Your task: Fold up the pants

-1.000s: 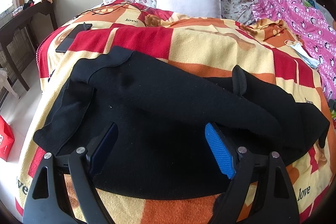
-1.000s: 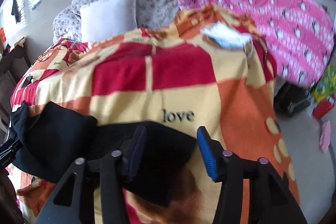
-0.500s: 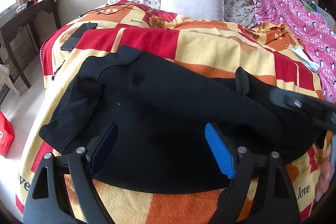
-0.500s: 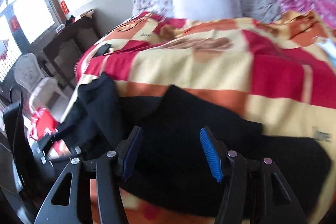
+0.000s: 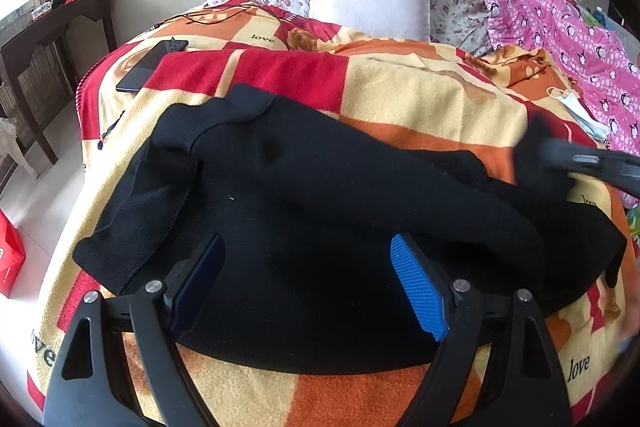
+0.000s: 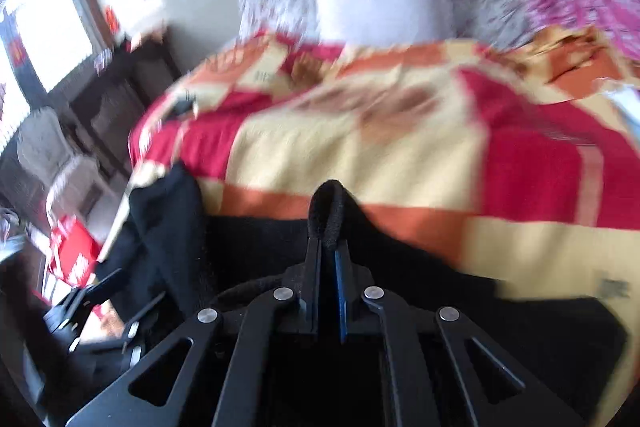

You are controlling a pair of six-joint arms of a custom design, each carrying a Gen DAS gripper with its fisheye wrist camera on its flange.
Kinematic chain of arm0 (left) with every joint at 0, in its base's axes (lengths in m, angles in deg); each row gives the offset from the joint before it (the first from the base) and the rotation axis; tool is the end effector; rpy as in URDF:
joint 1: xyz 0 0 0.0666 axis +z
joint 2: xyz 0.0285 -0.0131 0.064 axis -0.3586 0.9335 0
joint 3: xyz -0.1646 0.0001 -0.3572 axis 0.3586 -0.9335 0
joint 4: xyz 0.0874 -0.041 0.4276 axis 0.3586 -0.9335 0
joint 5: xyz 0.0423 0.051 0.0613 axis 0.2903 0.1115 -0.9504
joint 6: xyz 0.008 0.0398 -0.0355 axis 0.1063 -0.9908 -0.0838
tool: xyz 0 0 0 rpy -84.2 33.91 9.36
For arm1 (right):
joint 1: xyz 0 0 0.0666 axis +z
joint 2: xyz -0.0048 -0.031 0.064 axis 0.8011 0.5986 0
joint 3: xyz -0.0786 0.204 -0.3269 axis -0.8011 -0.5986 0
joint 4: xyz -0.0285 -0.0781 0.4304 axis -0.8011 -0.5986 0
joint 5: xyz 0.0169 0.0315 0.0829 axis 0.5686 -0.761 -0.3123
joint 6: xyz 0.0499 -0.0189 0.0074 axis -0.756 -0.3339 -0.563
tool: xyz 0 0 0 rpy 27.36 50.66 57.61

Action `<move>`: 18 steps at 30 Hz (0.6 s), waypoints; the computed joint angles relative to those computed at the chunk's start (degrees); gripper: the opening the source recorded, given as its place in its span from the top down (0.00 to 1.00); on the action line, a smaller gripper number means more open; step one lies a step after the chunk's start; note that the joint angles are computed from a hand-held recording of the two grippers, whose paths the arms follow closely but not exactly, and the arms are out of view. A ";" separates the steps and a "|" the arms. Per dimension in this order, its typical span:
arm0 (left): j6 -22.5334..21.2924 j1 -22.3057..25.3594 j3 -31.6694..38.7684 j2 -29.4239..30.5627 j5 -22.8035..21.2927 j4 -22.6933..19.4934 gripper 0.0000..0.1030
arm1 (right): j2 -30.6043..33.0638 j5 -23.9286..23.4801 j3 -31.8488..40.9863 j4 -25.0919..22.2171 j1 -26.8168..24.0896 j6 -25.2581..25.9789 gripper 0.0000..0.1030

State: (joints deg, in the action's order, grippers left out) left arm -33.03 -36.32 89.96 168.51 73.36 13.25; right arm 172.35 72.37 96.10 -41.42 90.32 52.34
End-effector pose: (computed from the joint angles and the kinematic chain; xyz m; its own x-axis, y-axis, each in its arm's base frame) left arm 0.5864 -0.1604 0.4501 -0.7282 0.1011 -0.6778 0.1843 0.9815 -0.0516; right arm 0.5582 0.4071 0.4632 -0.6941 0.1748 -0.6984 0.0198 0.9744 0.2241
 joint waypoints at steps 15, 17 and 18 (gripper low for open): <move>-0.35 -0.50 2.58 1.80 -1.83 -1.00 0.17 | -17.13 -0.27 -21.81 5.28 0.72 -1.88 0.42; -0.56 -0.21 2.51 1.66 -2.20 -0.87 0.17 | -11.29 -5.14 -15.91 6.37 2.10 3.46 0.42; -0.44 0.12 2.56 1.65 -2.28 -0.79 0.17 | -8.52 -6.78 -13.05 6.27 2.68 5.93 0.42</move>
State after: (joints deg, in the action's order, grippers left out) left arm -33.47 -36.20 92.51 170.17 71.07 12.46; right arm 163.83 65.59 83.05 -35.15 93.00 58.27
